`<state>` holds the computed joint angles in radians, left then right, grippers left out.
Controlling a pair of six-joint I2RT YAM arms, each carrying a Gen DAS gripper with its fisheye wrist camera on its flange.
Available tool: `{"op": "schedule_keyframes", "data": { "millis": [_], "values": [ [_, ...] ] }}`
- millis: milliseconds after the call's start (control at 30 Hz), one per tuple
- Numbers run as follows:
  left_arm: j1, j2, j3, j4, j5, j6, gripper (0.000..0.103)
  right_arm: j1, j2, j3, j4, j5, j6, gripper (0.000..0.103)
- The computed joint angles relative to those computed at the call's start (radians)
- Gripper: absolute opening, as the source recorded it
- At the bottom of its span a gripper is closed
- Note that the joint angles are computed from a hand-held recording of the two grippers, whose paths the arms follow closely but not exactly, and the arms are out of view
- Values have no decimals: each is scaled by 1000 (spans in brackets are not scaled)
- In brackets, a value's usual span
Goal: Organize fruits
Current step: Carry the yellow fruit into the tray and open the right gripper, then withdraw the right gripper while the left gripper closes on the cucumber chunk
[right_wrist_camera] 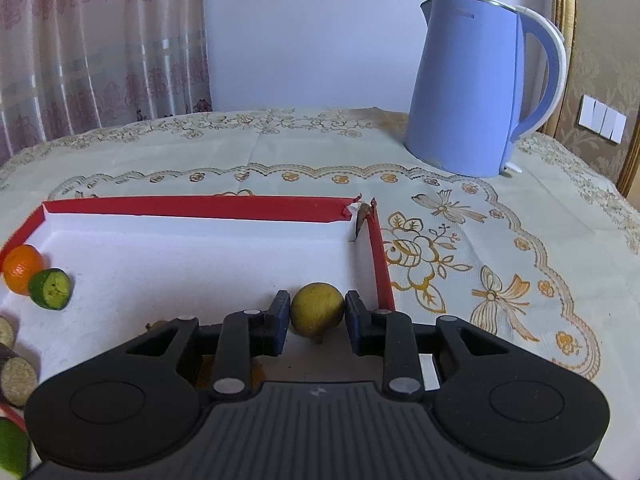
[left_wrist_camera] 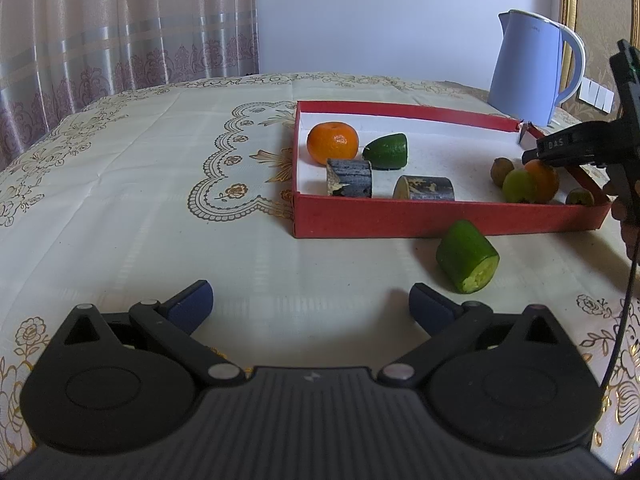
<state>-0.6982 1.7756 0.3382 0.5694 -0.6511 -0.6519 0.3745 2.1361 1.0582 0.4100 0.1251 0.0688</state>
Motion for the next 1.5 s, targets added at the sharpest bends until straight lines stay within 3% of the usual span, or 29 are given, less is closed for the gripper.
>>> {"op": "schedule_keyframes", "data": {
  "millis": [200,400,700,900,1033,1400,1500],
  "values": [
    [0,1,1,-1,-1,0,103,-8,-55,-70,38,-37,18,59],
    [0,-1,-6,2,-2,1,103,-7,-166,-229,139,-59,13,66],
    [0,-2,-6,1,-2,2,103,13,-304,-525,319,-103,-34,66],
    [-2,2,1,-4,-4,0,103,43,-333,-703,510,-59,-36,68],
    [-3,3,3,-6,-4,-1,103,63,-315,-737,546,-34,-74,68],
    [-7,0,3,-13,-11,-3,103,52,-245,-662,462,-68,-48,68],
    [-19,-18,3,-54,-34,-47,103,52,-247,-661,456,-67,-45,71]
  ]
}}
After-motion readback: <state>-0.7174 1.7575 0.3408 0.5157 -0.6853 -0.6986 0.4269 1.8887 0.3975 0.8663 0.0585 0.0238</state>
